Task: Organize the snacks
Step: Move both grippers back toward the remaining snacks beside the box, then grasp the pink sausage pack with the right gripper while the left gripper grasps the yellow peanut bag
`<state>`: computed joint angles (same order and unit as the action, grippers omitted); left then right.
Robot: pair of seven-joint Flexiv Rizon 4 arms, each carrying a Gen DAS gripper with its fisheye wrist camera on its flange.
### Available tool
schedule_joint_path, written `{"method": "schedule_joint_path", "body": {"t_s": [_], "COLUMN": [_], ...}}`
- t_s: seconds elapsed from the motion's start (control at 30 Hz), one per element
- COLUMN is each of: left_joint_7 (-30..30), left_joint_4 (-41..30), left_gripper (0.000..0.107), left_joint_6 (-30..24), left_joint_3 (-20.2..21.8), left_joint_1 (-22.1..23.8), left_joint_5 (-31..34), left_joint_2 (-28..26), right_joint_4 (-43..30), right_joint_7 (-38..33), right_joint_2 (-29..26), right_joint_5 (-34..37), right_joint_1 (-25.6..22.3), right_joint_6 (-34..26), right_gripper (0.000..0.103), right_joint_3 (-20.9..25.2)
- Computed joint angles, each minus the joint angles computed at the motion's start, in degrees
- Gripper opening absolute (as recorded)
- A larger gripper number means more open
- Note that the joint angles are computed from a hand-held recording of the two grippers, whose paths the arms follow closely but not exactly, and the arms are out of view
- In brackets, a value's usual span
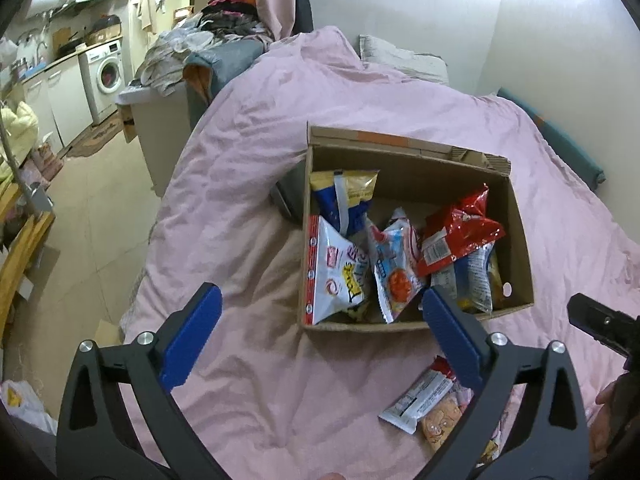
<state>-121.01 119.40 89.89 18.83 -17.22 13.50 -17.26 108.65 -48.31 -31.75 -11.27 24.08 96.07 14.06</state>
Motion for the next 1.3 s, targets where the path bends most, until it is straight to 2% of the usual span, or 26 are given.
{"method": "schedule_joint_path", "body": {"t_s": [0.1, 0.17, 0.27, 0.37, 0.43, 0.5, 0.57, 0.6, 0.67, 0.77, 0.83, 0.87, 0.9, 1.03, 1.1, 1.13, 1.23, 1.3], "left_joint_7": [1.9, 1.5, 3.1, 2.7, 1.4, 1.6, 3.4, 4.1, 4.5, 4.5, 4.4, 4.5, 4.7, 5.1, 5.3, 5.9, 7.8, 8.3], "left_joint_4": [1.5, 1.8, 2.8, 2.8, 1.6, 1.7, 2.8, 3.2, 3.3, 2.9, 2.6, 2.6, 2.6, 2.6, 2.7, 2.8, 3.4, 3.3], "left_gripper": [0.099, 0.099, 0.099, 0.099, 0.099, 0.099, 0.099, 0.099, 0.099, 0.099, 0.099, 0.099, 0.099, 0.099, 0.099, 0.099, 0.099, 0.099], "left_joint_6": [0.3, 0.7, 0.4, -0.8, -3.7, -5.3, -5.3, -5.4, -6.3, -7.8, -8.3, -8.5, -8.6, -9.6, -10.0, -10.1, -10.2, -10.3], "left_joint_3": [-2.5, -1.3, -2.8, -2.1, -0.2, -2.0, -5.3, -6.3, -6.9, -7.3, -7.5, -7.6, -8.0, -8.8, -9.2, -9.7, -11.3, -11.5], "left_joint_1": [1.7, 0.4, 1.1, 0.2, -1.7, -0.1, 3.0, 4.1, 4.6, 4.8, 4.9, 5.0, 5.4, 6.2, 6.7, 7.2, 8.4, 8.3], "left_joint_5": [-1.1, -0.2, -0.9, -0.4, 1.6, 1.8, -0.1, -0.9, -1.2, -0.9, -0.4, -0.3, -0.4, -0.6, -1.0, -1.7, -3.8, -4.3], "left_joint_2": [0.7, 0.7, 1.1, 1.0, 0.6, 0.7, 0.9, 1.0, 1.1, 1.1, 1.2, 1.3, 1.3, 1.5, 1.5, 1.4, 1.2, 0.8], "right_joint_4": [1.5, 2.7, 3.6, 4.5, 4.5, 3.9, 1.9, 1.0, -0.9, -3.4, -5.8, -7.6, -8.7, -12.1, -13.5, -14.3, -15.8, -16.8], "right_joint_7": [0.9, 1.2, 1.3, 1.6, 1.5, 1.1, -0.8, -1.4, -2.6, -4.9, -9.1, -11.8, -12.6, -13.7, -14.6, -15.1, -16.1, -17.3], "right_joint_2": [0.9, 1.5, 1.7, 1.8, 1.4, 0.4, -1.9, -2.6, -3.9, -5.7, -8.0, -9.6, -10.3, -11.5, -12.1, -12.5, -12.8, -13.0], "right_joint_5": [0.6, 0.6, 0.9, 1.5, 1.9, 3.1, 6.1, 7.0, 9.1, 11.6, 14.5, 16.4, 16.5, 16.8, 17.6, 18.0, 18.0, 18.8], "right_joint_1": [1.3, 2.1, 0.4, -1.3, -3.2, -6.4, -11.8, -13.4, -14.5, -14.7, -17.0, -18.4, -18.6, -15.1, -13.8, -13.2, -10.3, -9.0], "right_joint_6": [0.6, 0.4, -0.4, -1.4, -2.8, -5.4, -9.7, -11.7, -16.3, -19.7, -21.1, -22.9, -24.8, -31.6, -33.8, -35.1, -37.1, -38.0], "right_gripper": [0.101, 0.101, 0.101, 0.101, 0.101, 0.101, 0.101, 0.101, 0.101, 0.100, 0.092, 0.077, 0.069, 0.059, 0.048, 0.046, 0.044, 0.035], "right_joint_3": [-1.9, -3.2, -1.7, -0.6, 1.1, 4.5, 10.9, 12.7, 14.4, 15.5, 19.3, 21.8, 22.3, 19.7, 18.8, 18.4, 15.7, 14.7]}}
